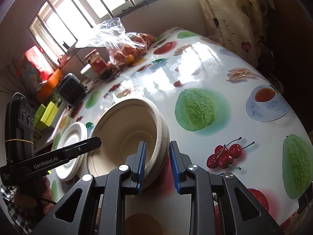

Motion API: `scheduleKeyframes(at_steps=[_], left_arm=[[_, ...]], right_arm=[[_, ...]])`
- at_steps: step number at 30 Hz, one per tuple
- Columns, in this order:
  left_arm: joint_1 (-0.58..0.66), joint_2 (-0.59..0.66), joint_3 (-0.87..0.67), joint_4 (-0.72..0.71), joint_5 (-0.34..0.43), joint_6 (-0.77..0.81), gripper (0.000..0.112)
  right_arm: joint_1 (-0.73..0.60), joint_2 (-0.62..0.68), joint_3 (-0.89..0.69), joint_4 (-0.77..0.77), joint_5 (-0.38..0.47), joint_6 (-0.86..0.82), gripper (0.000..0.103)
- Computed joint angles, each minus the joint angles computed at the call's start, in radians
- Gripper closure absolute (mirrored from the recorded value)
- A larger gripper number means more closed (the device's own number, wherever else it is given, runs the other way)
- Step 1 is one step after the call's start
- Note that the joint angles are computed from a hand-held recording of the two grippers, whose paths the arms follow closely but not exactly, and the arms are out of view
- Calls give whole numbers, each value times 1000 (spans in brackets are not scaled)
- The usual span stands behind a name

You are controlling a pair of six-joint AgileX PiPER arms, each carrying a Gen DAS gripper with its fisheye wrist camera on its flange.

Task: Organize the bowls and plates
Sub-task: 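Close both tools on the rim of the beige bowl stack, then lift and carry the bowl stack over the white plate stack with both tools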

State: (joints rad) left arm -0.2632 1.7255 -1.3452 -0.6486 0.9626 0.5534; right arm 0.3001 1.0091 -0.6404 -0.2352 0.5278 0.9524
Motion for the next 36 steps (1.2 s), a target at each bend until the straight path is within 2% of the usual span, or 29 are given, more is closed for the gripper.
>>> scheduleKeyframes(at_steps=[16,36], left_arm=[[10,-14,-2,-2,8,-10,98],[90,-58,-19,6,36,-26,98]], right_arm=[[-15,10,-26,26,6,-37,80],[66,93,-140,-29,15,-8,80]])
